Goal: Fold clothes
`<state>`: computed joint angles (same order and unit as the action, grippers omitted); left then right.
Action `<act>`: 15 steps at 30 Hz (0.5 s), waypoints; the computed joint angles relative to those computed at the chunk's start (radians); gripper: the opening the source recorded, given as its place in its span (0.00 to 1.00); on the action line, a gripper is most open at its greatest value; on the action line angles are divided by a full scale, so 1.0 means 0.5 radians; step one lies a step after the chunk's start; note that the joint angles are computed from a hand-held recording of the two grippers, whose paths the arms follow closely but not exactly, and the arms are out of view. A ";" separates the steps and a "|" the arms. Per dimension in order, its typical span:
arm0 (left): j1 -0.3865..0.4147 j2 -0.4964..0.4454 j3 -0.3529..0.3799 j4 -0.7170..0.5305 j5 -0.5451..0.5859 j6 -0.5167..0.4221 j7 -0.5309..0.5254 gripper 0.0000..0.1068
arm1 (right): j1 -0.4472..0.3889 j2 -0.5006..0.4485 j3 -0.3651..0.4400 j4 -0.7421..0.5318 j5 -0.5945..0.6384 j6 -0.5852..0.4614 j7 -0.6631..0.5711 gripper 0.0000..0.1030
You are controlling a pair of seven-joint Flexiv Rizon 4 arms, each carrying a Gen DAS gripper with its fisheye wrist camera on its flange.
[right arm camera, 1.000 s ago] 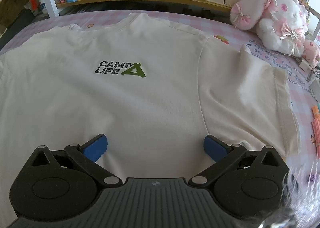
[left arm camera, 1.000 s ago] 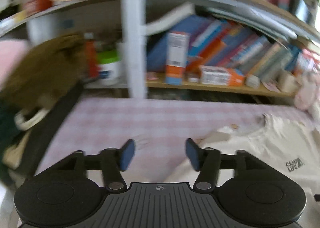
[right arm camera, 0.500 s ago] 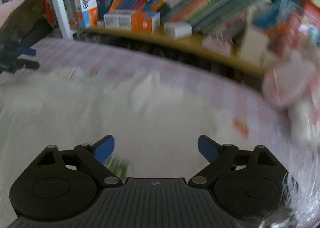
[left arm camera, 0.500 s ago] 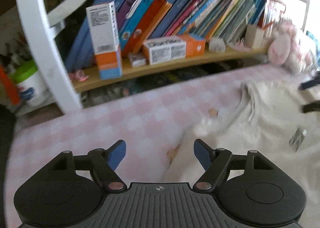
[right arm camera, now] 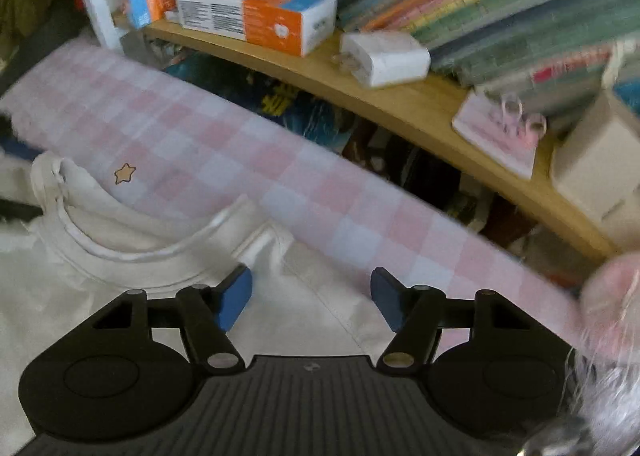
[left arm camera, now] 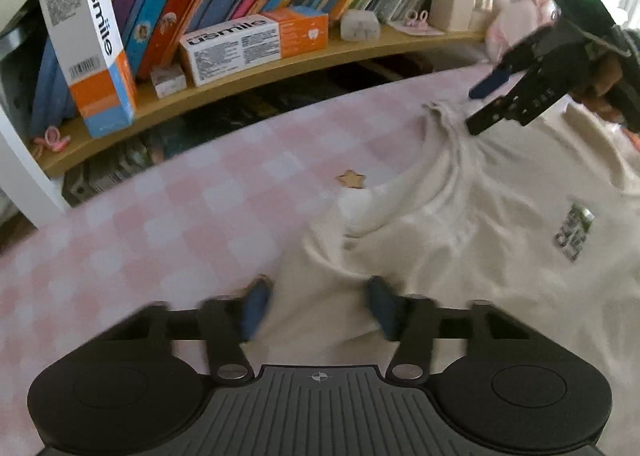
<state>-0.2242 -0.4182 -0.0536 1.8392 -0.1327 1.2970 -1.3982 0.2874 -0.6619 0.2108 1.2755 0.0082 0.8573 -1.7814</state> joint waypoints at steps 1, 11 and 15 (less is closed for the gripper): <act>-0.023 0.008 0.024 -0.010 -0.001 -0.028 -0.061 0.16 | -0.006 0.012 0.002 0.014 0.006 0.000 0.000 0.50; -0.575 -0.129 0.685 -0.552 0.993 -0.160 -0.892 0.34 | 0.129 0.189 -0.214 0.459 -0.157 0.657 0.416 0.05; -0.333 -0.064 0.457 -0.417 0.877 -0.196 -0.807 0.48 | 0.114 0.159 -0.212 0.508 -0.311 0.685 0.534 0.05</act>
<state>-0.3909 -0.4501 0.1747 1.6308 0.3058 1.1988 -1.8019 0.3444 -0.5825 0.1051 1.5296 -0.1475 1.1998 -1.5142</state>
